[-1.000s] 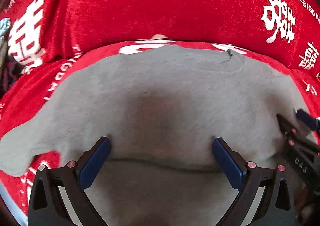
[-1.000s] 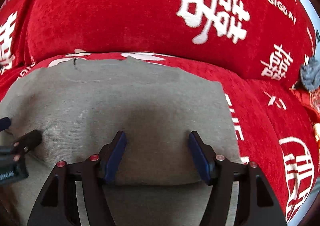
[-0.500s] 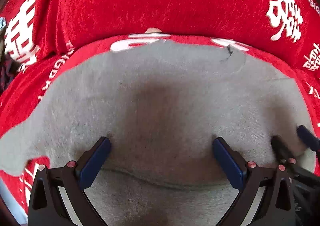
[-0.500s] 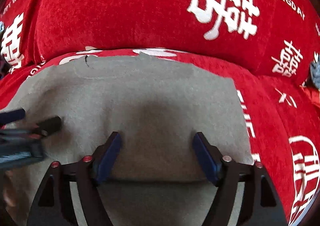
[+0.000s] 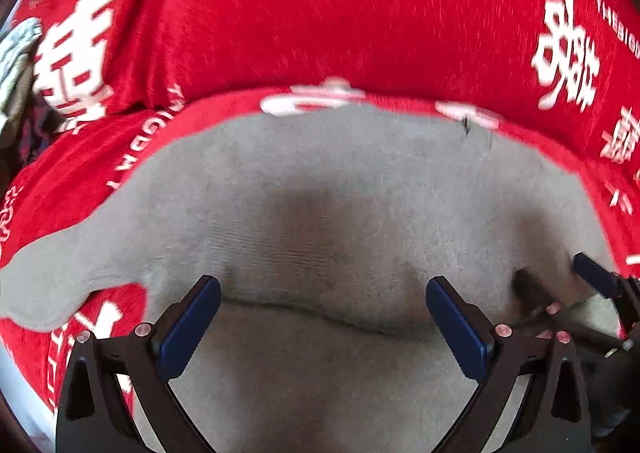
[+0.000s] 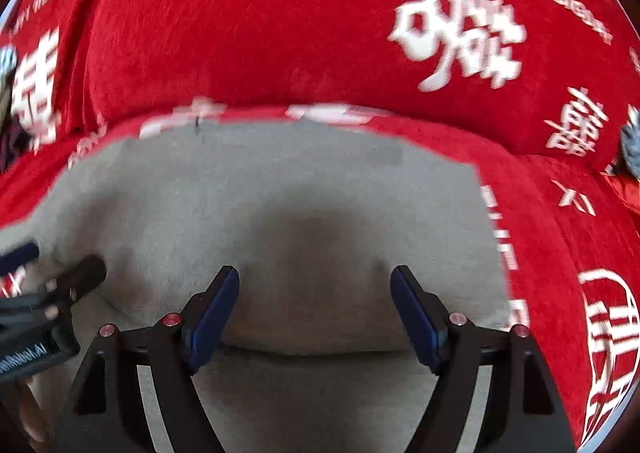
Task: Fold small clothes
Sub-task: 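Move the left gripper to the other sleeve cuff and grasp it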
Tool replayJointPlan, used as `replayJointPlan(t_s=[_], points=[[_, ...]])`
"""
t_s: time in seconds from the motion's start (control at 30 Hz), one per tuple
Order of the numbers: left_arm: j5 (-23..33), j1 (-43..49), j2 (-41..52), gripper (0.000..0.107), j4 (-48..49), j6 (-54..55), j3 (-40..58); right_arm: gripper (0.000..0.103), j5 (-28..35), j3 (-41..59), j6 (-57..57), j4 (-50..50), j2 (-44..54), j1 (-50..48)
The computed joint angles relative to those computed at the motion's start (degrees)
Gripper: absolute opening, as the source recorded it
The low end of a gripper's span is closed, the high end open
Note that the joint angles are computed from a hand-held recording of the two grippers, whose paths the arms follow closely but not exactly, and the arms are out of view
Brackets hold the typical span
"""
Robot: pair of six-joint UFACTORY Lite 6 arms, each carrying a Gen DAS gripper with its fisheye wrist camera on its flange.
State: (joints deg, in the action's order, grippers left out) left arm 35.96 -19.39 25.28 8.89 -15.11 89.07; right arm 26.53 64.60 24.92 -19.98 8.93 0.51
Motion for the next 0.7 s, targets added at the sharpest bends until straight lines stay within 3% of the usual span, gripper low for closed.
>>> replayJointPlan(t_s=[0.07, 0.17, 0.27, 0.33, 0.43, 0.53, 0.7], points=[[0.40, 0.25, 1.62, 0.103, 1.76, -1.67, 0.26, 0.081, -0.91, -1.99, 5.97, -4.73, -3.08, 1.01], [-2.01, 2.84, -3.18, 0.103, -4.40, 2.76, -5.33, 0.081, -5.47, -7.60, 4.88, -3.06, -9.17, 1.36], [-3.82, 4.25, -7.63, 0.103, -5.28, 4.32, -10.84, 0.081, -3.72, -7.80, 7.43, -6.73, -6.17, 4.00], [-5.26, 5.90, -11.95, 0.103, -3.71, 3.14, -15.43, 0.081, -5.75, -10.33, 13.21, -11.21, -7.89, 4.31], [-7.04, 13.45, -19.82, 0.103, -10.77, 9.91, -22.81, 0.081, -9.06, -13.35, 15.41, -11.75, -9.37, 3.31], [-6.37, 27.12, -23.82, 0.103, -20.62, 20.82, -26.46, 0.081, -10.35, -14.90, 21.74, -18.07, -9.84, 3.77], [-6.62, 48.61, -16.00, 0.103, -26.31, 26.39, -21.39, 0.082, -9.43, -14.35, 23.76, -19.96, -9.53, 4.47]])
